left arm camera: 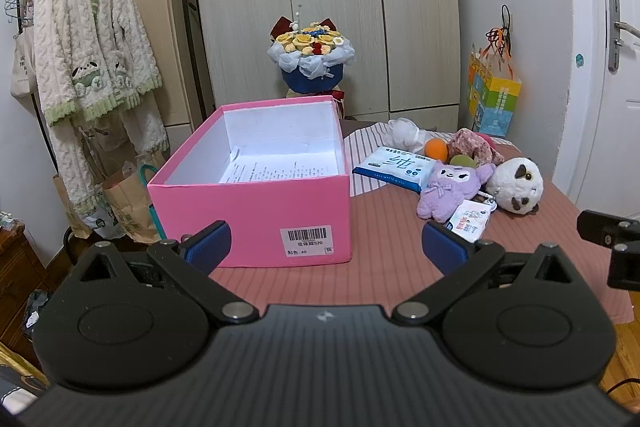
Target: Organize soft objects
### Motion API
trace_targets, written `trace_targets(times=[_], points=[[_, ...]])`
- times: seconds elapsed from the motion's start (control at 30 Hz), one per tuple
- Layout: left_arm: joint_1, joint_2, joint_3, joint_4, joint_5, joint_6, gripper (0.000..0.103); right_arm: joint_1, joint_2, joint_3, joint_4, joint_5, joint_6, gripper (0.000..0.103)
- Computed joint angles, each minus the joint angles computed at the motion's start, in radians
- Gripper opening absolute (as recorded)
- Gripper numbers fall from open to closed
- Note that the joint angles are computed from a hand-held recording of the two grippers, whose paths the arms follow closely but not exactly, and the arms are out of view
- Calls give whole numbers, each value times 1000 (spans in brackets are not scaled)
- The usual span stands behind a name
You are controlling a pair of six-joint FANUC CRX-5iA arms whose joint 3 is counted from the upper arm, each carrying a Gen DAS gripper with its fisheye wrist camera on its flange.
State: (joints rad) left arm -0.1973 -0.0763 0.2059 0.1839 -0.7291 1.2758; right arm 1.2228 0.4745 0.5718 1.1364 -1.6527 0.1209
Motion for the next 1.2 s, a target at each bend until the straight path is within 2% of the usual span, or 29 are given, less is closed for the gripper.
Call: trace_targets(times=[0.17, 0.3, 0.4, 0.5, 0.6, 0.77, 0.83, 0.97, 1.07, 1.2], points=[[1, -2, -5, 6, 2, -6, 103, 0, -2, -2, 0, 1, 1, 100], [3, -6, -22, 53, 26, -49, 103, 1, -16, -24, 11, 20, 16, 100], [-2, 2, -18, 71, 41, -56, 103, 0, -60, -102, 44, 86, 13, 100], [-14, 24, 8, 57, 40, -32, 103, -13, -132, -241, 109, 190, -17, 100], [-27, 56, 26, 79, 41, -52, 103, -37, -180, -296, 82, 260, -22, 99], [-39, 108, 37, 186, 37, -148, 101, -71, -205, -323, 38, 315, 12, 99], [-39, 130, 38, 261, 34, -202, 101, -84, -225, -351, 27, 369, 14, 99], [-43, 195, 81, 399, -1, -325, 100, -125, -237, -369, -20, 475, 58, 99], [-54, 252, 150, 384, -37, -326, 99, -156, -228, -356, -65, 527, 95, 99], [-58, 325, 233, 368, -128, -312, 97, -190, -228, -369, -119, 612, 120, 99]])
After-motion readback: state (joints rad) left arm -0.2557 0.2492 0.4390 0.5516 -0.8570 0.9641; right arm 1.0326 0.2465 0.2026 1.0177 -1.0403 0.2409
